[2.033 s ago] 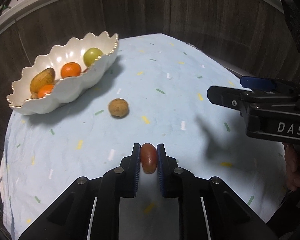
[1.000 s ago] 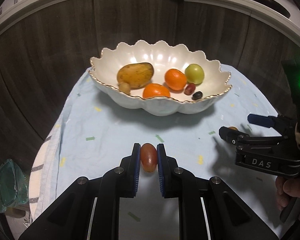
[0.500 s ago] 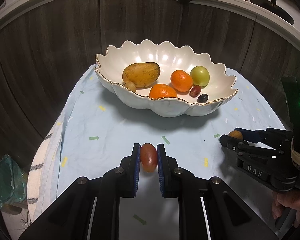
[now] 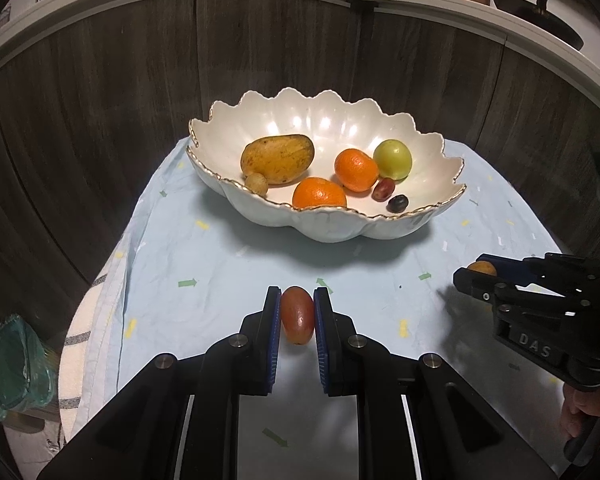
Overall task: Organize fruits
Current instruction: 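Lift the red date and brown fruit and carry both over the white bowl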
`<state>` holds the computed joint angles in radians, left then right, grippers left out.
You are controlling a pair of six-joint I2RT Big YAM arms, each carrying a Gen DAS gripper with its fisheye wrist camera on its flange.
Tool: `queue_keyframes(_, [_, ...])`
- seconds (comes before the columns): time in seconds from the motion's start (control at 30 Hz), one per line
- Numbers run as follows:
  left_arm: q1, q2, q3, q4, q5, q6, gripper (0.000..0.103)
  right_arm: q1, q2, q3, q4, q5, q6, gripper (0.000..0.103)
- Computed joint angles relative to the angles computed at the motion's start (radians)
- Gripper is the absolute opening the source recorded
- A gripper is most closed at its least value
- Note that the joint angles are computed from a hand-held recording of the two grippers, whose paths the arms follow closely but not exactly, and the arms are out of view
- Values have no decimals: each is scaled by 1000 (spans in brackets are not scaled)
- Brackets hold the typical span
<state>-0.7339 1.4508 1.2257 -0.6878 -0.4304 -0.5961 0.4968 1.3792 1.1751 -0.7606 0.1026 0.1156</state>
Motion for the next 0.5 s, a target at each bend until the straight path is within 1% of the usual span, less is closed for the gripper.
queue_keyframes(0.23, [-6, -9, 20, -2, 0, 10, 17, -4, -28, 29, -21, -4, -1, 28])
queue_keyframes(0.5, [-3, -11, 70, -22, -9, 24, 17, -13, -41, 75, -29, -18, -4, 28])
